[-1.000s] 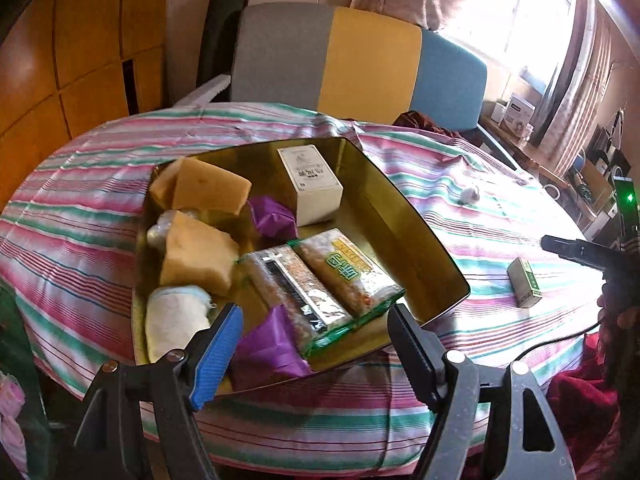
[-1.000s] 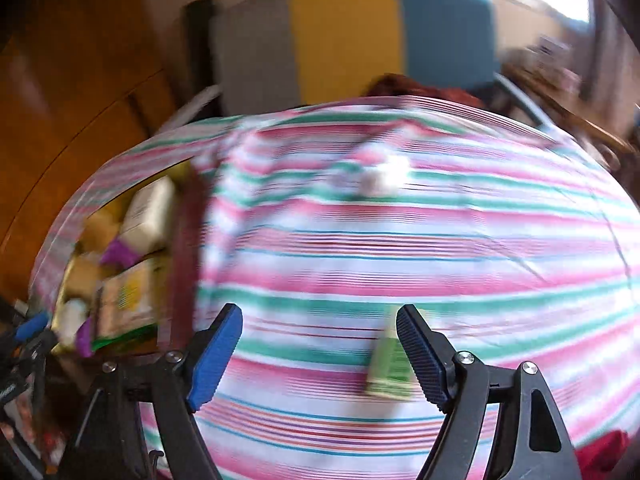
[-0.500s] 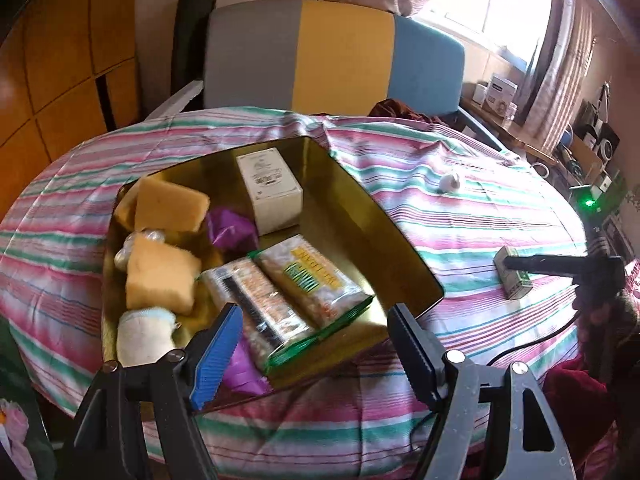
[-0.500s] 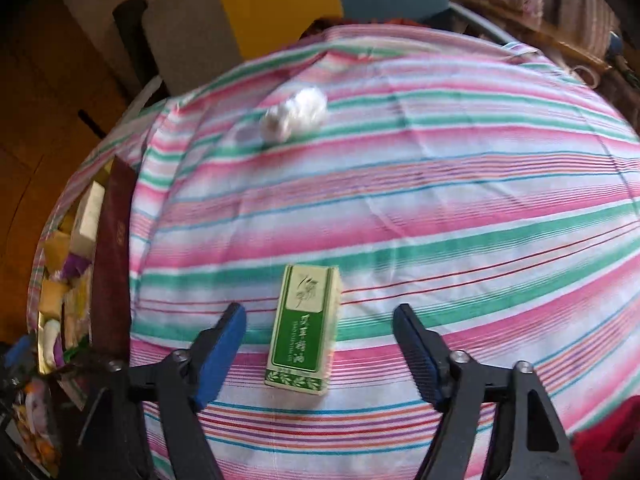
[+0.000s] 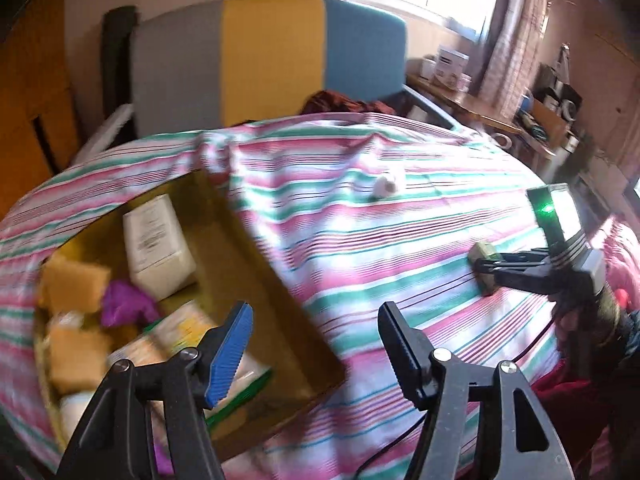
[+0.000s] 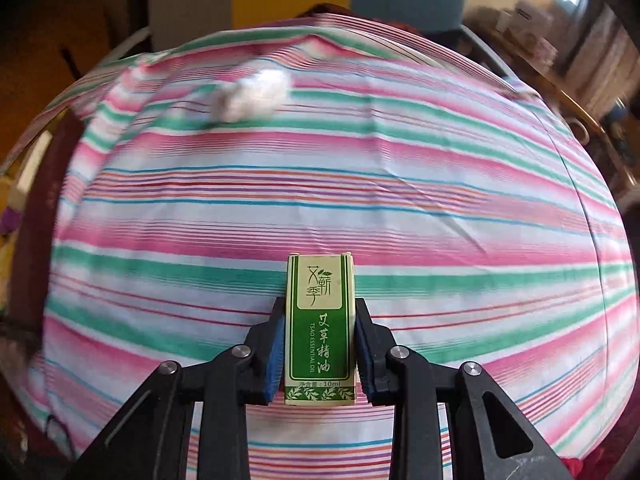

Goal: Organize objects
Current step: 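Move the right gripper to the small green box and grasp it, then grasp the clear plastic bundle with the left gripper, then carry the plastic bundle into the gold tray and open the left gripper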

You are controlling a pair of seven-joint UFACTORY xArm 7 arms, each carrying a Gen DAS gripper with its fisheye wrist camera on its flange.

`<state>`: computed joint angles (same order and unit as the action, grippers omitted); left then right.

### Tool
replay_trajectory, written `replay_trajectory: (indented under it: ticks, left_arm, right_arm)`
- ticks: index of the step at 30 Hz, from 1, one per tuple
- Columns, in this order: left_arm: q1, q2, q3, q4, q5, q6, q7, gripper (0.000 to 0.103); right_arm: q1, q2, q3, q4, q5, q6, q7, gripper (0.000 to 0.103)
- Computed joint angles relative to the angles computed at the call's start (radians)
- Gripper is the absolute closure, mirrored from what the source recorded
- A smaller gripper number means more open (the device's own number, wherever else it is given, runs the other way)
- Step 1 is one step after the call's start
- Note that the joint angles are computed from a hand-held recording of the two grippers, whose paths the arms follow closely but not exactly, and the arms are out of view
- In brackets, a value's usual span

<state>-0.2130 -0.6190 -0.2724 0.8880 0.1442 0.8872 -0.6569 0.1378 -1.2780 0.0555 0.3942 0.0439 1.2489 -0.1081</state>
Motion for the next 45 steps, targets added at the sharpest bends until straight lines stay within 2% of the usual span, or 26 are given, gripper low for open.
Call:
replay_trajectory:
  ticks: [7, 11, 17, 24, 27, 30, 31, 33, 36, 38, 41, 45]
  left_arm:
    - [-0.012, 0.261, 0.023, 0.171, -0.001, -0.073, 0.049, 0.037]
    - [-0.03, 0.418, 0.036, 0.291, 0.036, -0.09, 0.082, 0.037]
    - [-0.072, 0.642, 0.083, 0.484, 0.075, -0.076, 0.158, 0.043]
    - [-0.117, 0.868, 0.137, 0.711, 0.048, -0.043, 0.265, 0.045]
    - [-0.145, 0.97, 0.162, 0.826, 0.068, 0.024, 0.284, 0.046]
    - [-0.16, 1.04, 0.183, 0.897, 0.062, 0.059, 0.291, 0.066]
    - [-0.165, 1.037, 0.192, 0.885, 0.072, 0.03, 0.281, 0.068]
    - [-0.147, 1.024, 0.178, 0.863, 0.013, -0.003, 0.295, 0.069]
    - [-0.168, 0.957, 0.185, 0.772, 0.038, -0.045, 0.265, 0.069]
    - [-0.175, 0.881, 0.178, 0.667, 0.045, -0.087, 0.24, 0.069]
    - [-0.192, 0.754, 0.169, 0.506, 0.114, -0.146, 0.145, 0.069]
    - [-0.191, 0.607, 0.12, 0.328, 0.167, -0.177, 0.041, 0.069]
  right_arm:
    - [-0.016, 0.007, -0.009, 0.002, -0.019, -0.002, -0.002, 0.072]
    - [-0.021, 0.028, -0.013, 0.005, -0.013, 0.0, 0.002, 0.072]
    - [-0.019, 0.037, -0.023, 0.011, 0.002, 0.006, -0.004, 0.072]
    - [-0.019, 0.047, -0.02, 0.016, 0.007, 0.008, -0.006, 0.072]
    - [-0.018, 0.055, -0.023, 0.016, 0.009, 0.001, -0.009, 0.072]
    - [-0.02, 0.069, -0.027, 0.016, 0.008, -0.012, -0.015, 0.071]
    - [-0.02, 0.067, -0.027, 0.016, 0.008, -0.011, -0.016, 0.071]
    - [-0.021, 0.071, -0.03, 0.016, 0.009, -0.015, -0.021, 0.071]
    - [-0.02, 0.07, -0.032, 0.017, 0.01, -0.012, -0.028, 0.072]
    - [-0.021, 0.072, -0.034, 0.016, 0.011, -0.013, -0.031, 0.072]
    - [-0.024, 0.085, -0.04, 0.016, 0.014, -0.023, -0.037, 0.072]
    - [-0.032, 0.102, -0.049, 0.015, 0.021, -0.038, -0.038, 0.072]
